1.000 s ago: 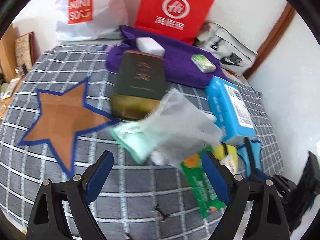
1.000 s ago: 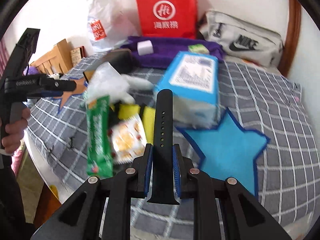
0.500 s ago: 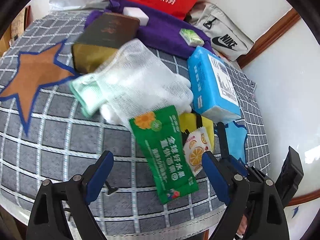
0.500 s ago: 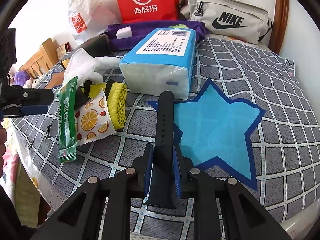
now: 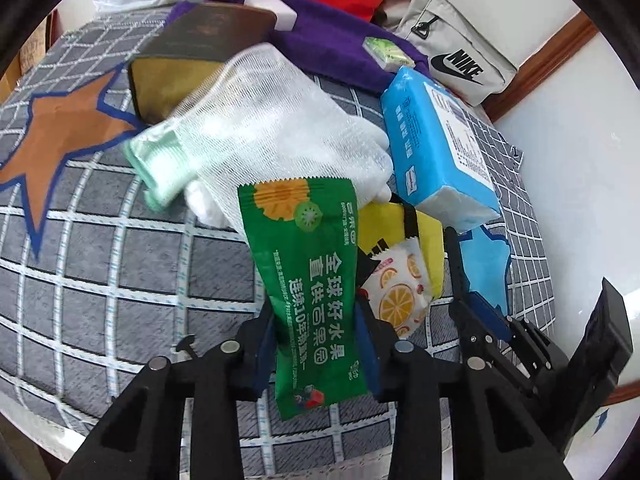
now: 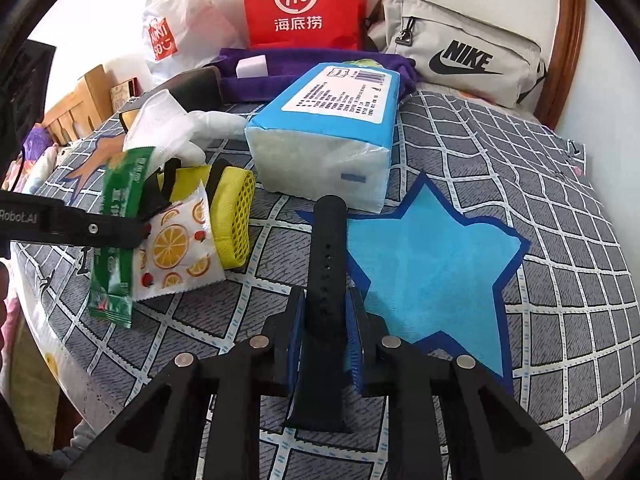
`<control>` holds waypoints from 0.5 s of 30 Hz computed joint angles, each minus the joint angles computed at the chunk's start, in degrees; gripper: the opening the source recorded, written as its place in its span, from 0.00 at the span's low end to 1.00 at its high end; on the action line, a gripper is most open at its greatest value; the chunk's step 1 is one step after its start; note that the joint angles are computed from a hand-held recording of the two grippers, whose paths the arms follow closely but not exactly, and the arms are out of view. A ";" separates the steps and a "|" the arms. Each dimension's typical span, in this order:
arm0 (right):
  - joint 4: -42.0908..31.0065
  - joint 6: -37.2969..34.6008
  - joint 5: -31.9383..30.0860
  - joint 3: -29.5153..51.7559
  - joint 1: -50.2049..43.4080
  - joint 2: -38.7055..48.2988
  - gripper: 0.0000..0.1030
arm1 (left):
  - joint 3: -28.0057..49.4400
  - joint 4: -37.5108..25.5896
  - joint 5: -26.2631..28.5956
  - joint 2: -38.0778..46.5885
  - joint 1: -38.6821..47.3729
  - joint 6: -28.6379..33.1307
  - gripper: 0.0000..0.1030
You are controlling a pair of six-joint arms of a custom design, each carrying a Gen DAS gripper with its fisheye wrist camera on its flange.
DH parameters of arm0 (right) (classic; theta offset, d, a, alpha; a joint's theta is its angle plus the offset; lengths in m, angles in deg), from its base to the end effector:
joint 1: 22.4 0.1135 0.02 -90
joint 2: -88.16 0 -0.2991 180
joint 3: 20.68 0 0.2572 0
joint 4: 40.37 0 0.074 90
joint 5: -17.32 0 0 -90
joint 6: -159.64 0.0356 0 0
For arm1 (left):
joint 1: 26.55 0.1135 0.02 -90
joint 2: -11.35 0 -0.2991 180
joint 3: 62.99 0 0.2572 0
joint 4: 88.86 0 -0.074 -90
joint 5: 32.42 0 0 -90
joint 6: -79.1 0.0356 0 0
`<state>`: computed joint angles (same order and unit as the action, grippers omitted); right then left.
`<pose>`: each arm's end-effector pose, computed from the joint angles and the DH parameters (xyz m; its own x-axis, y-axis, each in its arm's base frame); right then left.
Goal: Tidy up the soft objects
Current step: 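Grasp the green snack packet with the left tool while the right tool holds the strap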
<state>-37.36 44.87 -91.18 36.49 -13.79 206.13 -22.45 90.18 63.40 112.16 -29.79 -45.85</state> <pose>0.3376 0.0625 0.0620 -0.6301 -0.4973 -0.5965 -0.6313 0.7753 0.0204 0.2557 -0.0181 0.0880 -0.7774 -0.5268 -0.3436 -0.4153 0.8402 -0.3486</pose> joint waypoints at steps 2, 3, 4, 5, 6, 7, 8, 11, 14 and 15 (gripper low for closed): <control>0.06 -0.23 0.56 -0.37 0.30 -0.39 0.20 | -0.90 -0.63 -0.30 -1.73 0.72 0.87 0.31; -0.05 -0.23 0.48 -0.57 0.30 -0.66 0.20 | -1.44 -0.94 -0.19 -2.66 1.32 1.24 0.30; -0.41 -0.13 0.09 -0.69 0.21 -0.99 0.20 | -2.02 -0.85 0.18 -3.27 2.17 1.80 0.30; -0.83 -0.07 -0.39 -0.73 0.09 -1.23 0.20 | -2.52 -0.97 0.42 -3.99 2.85 2.22 0.30; -1.15 0.04 -0.79 -0.75 0.05 -1.39 0.20 | -2.93 -1.20 0.62 -4.62 3.62 2.71 0.30; -1.48 0.12 -1.00 -0.75 0.03 -1.55 0.20 | -3.19 -1.42 0.64 -5.08 4.29 3.00 0.30; -1.64 0.16 -0.83 -0.80 0.07 -1.80 0.20 | -3.49 -1.61 0.67 -5.56 4.93 3.21 0.30; -1.98 0.31 -0.83 -1.15 -0.01 -2.82 0.20 | -4.29 -2.58 -0.95 -6.89 6.49 4.17 0.30; -2.74 0.29 -1.46 -1.31 -0.31 -3.88 0.20 | -4.08 -4.60 -3.12 -7.15 8.11 5.72 0.30; -3.03 0.31 -1.48 -1.28 -0.35 -4.08 0.20 | -3.91 -5.41 -3.94 -6.87 8.92 6.41 0.30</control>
<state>-40.38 45.18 -92.66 35.21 -14.15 202.05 -26.35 84.77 59.45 105.30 -20.87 -39.44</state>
